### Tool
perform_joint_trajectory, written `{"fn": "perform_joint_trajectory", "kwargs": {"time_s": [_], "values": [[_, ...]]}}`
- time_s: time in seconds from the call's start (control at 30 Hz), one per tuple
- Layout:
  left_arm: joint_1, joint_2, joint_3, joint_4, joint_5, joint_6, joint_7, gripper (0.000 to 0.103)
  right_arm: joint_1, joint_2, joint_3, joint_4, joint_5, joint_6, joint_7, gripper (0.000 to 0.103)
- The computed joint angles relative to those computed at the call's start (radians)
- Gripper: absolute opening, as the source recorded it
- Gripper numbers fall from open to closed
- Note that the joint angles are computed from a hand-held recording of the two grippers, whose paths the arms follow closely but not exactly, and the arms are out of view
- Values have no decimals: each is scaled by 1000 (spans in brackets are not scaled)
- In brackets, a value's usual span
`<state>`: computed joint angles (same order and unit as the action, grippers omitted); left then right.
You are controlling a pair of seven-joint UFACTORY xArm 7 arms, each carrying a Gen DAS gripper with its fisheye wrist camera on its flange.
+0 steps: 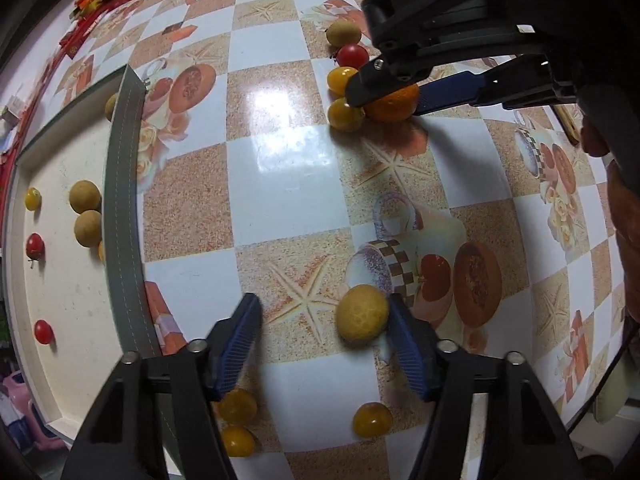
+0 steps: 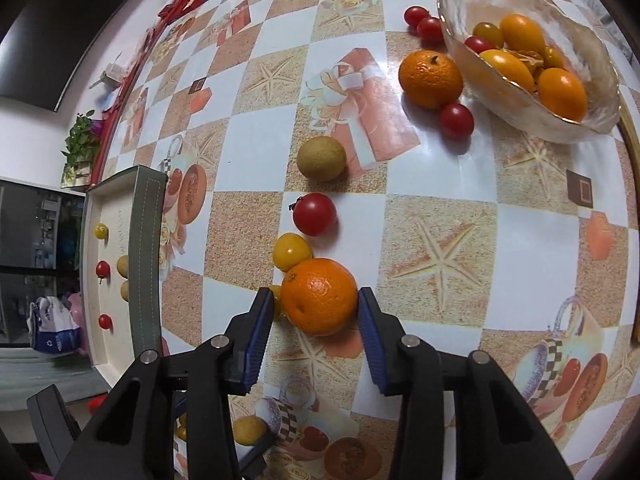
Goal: Organize fruits
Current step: 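Grasp a tan round fruit with the left tool while the right grasps the mandarin orange, then carry the tan fruit and mandarin orange over the white tray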
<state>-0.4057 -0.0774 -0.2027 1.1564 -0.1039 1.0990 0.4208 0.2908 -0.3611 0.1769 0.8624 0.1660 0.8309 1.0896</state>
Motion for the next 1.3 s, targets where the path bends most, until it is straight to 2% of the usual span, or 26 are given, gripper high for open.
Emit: {"fn": "perform_joint_trajectory", "kwargs": {"time_s": [0.03,0.1,0.17,0.43,0.7,1.03,1.3], "values": [[0,0,0,0,1,-6,0,56,-4,-5,3,1,-10,10,9,41],[0,0,2,0,-11,-11,5,36,-7,-20,5,-8,-13,19,24,41],[5,16,10,24,-38,11,18,27,-8,-41,8,-20,-17,28,36,41],[38,63,28,107,-113,93,35,27,3,-145,35,-61,-21,81,98,41],[71,62,44,170,-161,161,63,27,37,-189,71,-65,-7,108,158,41],[112,38,69,199,-165,185,99,27,60,-167,88,-10,-15,135,192,41],[163,51,96,229,-149,182,99,27,69,-80,93,83,-37,150,177,41]]}}
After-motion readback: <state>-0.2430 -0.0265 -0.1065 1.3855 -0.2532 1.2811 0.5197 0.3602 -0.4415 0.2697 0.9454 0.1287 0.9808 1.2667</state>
